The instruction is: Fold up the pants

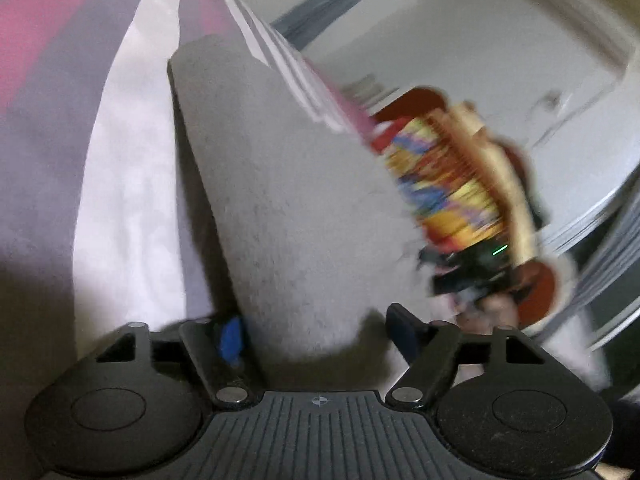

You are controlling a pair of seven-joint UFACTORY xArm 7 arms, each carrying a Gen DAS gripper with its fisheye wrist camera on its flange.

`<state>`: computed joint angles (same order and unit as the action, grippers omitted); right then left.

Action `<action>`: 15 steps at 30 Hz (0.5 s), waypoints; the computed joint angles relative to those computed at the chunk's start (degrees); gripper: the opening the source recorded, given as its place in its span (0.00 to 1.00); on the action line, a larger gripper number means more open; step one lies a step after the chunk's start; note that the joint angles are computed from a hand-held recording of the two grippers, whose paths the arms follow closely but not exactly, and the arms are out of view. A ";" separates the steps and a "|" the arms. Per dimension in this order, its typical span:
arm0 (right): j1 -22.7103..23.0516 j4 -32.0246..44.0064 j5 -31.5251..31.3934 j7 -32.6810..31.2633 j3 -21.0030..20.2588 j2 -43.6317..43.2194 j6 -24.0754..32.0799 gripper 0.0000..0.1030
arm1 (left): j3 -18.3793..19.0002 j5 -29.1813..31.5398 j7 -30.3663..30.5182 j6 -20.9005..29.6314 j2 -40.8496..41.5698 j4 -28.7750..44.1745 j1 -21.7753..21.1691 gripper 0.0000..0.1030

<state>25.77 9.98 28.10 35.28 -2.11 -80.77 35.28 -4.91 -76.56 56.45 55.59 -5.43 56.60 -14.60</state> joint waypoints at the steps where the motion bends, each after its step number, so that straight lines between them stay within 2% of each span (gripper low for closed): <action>1: -1.82 0.26 0.87 -0.72 1.28 2.08 0.08 0.61 | -1.05 0.81 -0.47 -3.31 -0.55 -0.20 -0.66 0.70; 4: -2.84 2.14 -2.36 4.06 4.96 5.64 -0.48 0.63 | -1.73 -1.10 -5.23 -7.92 -1.25 -0.51 -1.90 0.70; 6: -4.46 4.14 -3.70 8.48 6.88 4.43 3.56 0.69 | -1.64 -2.54 -9.18 -10.51 -4.26 -3.17 -2.36 0.71; 8: -6.05 6.17 -7.43 10.97 8.93 -1.07 11.52 0.78 | -1.55 -1.94 -9.98 -13.85 -9.04 -7.19 -2.96 0.76; 9: -6.20 6.86 -8.74 11.34 9.41 -3.14 14.46 0.90 | -0.88 -1.38 -9.41 -14.97 -12.46 -10.14 -3.09 0.79; 11: -6.15 7.98 -10.56 12.52 10.69 -8.62 21.29 0.92 | -0.88 0.32 -10.94 -19.10 -18.75 -14.93 -3.77 0.85; 13: -7.05 9.09 -11.63 14.09 11.80 -12.52 26.76 0.95 | -1.09 4.84 -16.56 -22.45 -24.82 -19.21 -3.05 0.86; 15: -8.76 11.26 -13.23 16.56 13.57 -17.00 34.70 0.98 | -2.23 11.11 -24.56 -24.97 -31.89 -23.39 -0.82 0.86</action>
